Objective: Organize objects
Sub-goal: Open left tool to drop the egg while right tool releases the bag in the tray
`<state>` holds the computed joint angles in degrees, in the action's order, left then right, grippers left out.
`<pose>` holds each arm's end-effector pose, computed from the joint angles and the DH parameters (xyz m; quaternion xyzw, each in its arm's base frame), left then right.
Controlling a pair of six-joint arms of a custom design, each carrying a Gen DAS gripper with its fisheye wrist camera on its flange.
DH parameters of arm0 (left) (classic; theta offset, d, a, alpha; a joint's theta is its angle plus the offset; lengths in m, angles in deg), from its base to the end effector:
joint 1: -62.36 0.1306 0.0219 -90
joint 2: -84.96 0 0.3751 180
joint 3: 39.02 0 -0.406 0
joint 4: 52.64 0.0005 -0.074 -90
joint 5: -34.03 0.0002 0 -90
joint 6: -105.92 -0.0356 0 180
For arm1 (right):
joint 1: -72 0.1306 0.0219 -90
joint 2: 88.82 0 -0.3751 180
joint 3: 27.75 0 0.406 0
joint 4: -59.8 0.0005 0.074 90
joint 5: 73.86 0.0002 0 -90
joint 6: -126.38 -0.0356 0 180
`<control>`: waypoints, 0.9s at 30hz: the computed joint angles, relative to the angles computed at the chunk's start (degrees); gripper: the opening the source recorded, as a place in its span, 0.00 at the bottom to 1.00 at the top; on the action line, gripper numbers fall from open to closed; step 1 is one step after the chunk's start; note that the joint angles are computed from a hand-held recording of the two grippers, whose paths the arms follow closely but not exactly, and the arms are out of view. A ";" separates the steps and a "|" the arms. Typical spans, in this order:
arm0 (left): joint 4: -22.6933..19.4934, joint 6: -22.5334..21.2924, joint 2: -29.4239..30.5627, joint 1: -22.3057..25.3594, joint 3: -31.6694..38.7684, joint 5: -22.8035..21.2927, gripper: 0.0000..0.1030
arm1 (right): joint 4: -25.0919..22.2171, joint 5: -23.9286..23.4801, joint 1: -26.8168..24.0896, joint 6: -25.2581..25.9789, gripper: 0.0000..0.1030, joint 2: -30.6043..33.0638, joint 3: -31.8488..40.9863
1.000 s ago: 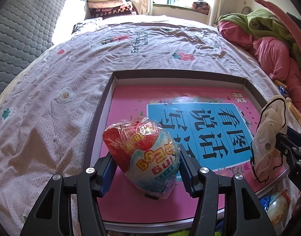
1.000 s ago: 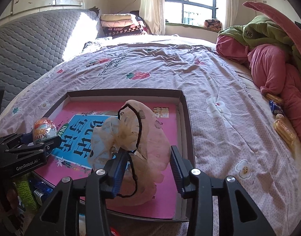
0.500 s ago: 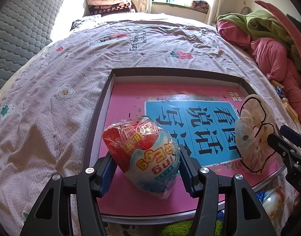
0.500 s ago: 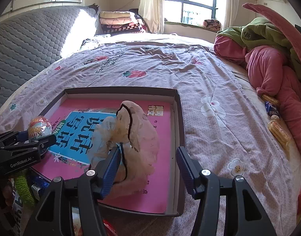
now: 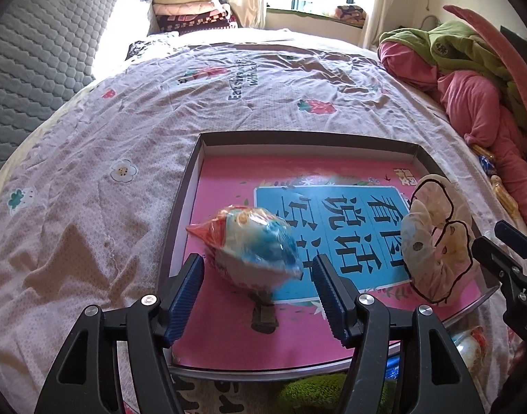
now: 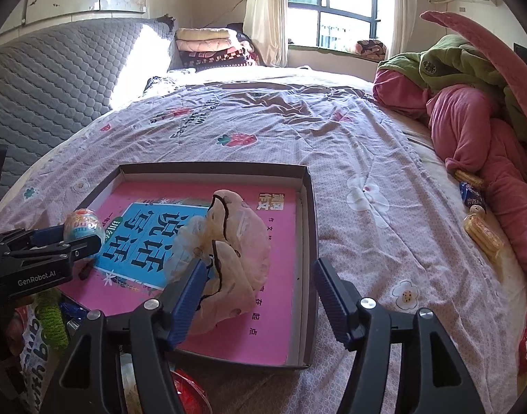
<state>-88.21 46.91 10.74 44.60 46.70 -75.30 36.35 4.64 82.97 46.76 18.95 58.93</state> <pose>0.5423 -0.1619 0.2634 -0.1578 0.9298 0.0259 0.3315 0.5806 0.1193 0.2652 -0.2080 0.8946 0.0944 0.3840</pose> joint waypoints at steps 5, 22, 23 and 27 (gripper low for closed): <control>-0.05 0.42 -1.21 -0.52 -0.76 -0.64 0.66 | 0.76 -0.67 -0.02 0.71 0.66 -0.95 -0.79; -0.70 2.02 -5.71 -3.29 -3.10 -4.14 0.66 | 4.05 -3.74 0.00 2.23 0.70 -5.56 -4.77; -0.69 2.09 -6.06 -3.55 -3.30 -4.39 0.66 | 4.22 -3.95 0.03 2.41 0.71 -5.89 -5.03; -1.06 2.96 -7.15 -4.19 -4.01 -5.15 0.67 | 4.92 -4.96 -0.12 2.89 0.72 -7.13 -6.13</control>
